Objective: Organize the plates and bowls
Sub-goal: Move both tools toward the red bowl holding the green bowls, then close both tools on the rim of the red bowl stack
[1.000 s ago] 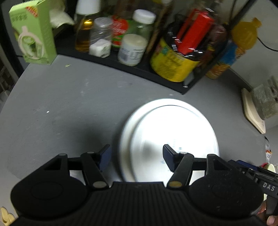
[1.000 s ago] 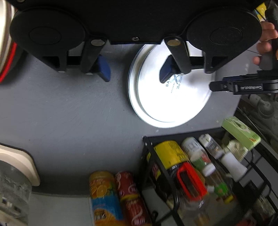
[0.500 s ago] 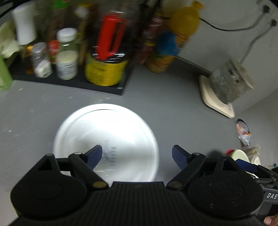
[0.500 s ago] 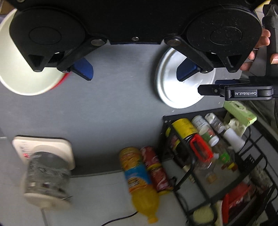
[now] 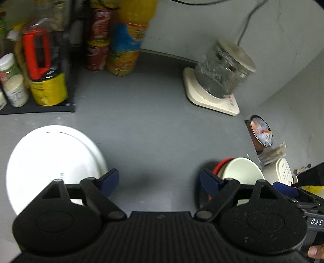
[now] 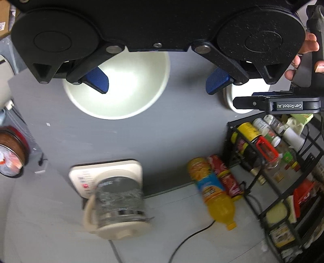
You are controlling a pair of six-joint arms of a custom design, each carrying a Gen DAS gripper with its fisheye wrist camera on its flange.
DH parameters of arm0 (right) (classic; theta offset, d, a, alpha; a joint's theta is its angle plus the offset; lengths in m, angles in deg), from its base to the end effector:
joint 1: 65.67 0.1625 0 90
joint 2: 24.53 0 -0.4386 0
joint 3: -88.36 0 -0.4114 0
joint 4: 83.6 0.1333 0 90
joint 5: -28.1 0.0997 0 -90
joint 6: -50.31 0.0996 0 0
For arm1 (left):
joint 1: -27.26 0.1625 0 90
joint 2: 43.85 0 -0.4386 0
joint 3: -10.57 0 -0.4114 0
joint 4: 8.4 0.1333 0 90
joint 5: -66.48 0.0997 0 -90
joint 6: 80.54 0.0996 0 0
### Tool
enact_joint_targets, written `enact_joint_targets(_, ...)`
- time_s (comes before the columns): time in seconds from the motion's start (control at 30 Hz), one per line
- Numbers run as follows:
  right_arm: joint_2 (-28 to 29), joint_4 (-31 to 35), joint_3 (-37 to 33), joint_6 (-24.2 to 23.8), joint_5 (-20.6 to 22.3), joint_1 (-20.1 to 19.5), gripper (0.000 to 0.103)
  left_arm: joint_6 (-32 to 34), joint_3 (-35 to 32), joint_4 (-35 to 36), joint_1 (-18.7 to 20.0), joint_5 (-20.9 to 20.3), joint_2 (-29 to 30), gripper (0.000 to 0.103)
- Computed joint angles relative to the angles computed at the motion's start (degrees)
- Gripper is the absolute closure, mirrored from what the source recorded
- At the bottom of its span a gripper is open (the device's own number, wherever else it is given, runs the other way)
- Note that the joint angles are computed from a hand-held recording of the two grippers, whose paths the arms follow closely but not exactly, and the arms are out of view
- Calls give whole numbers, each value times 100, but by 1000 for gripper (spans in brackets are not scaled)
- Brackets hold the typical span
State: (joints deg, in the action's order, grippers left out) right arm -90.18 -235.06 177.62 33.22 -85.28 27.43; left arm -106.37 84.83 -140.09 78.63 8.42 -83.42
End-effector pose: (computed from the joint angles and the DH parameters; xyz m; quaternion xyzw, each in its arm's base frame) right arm 0.1311 -0.6865 0.3863 0.0977 -0.9235 0.2919 0.2289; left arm -0.3452 -0.7298 0.1360 0.0903 0.9555 -0.1961 0.2010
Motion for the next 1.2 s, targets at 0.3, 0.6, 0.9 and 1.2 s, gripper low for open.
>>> enact_joint_targets(0.3, -290, -31, 52, 11, -100, -359, 0, -137, -458, 250, -185, -211, 549, 17)
enact_joint_targets(0.6, -381, 670, -146, 243, 275, -839, 19, -634, -749, 445, -222, -287, 964, 19)
enact_joint_targets(0.9, -168, 1664, -598, 615, 622, -1203, 50, -1499, -825, 598, -104, -425, 1228, 42)
enact_joint_targets(1.2, 143, 2340, -1065, 524, 683, -1280, 62, -2036, -950, 642, -35, -493, 1459, 64)
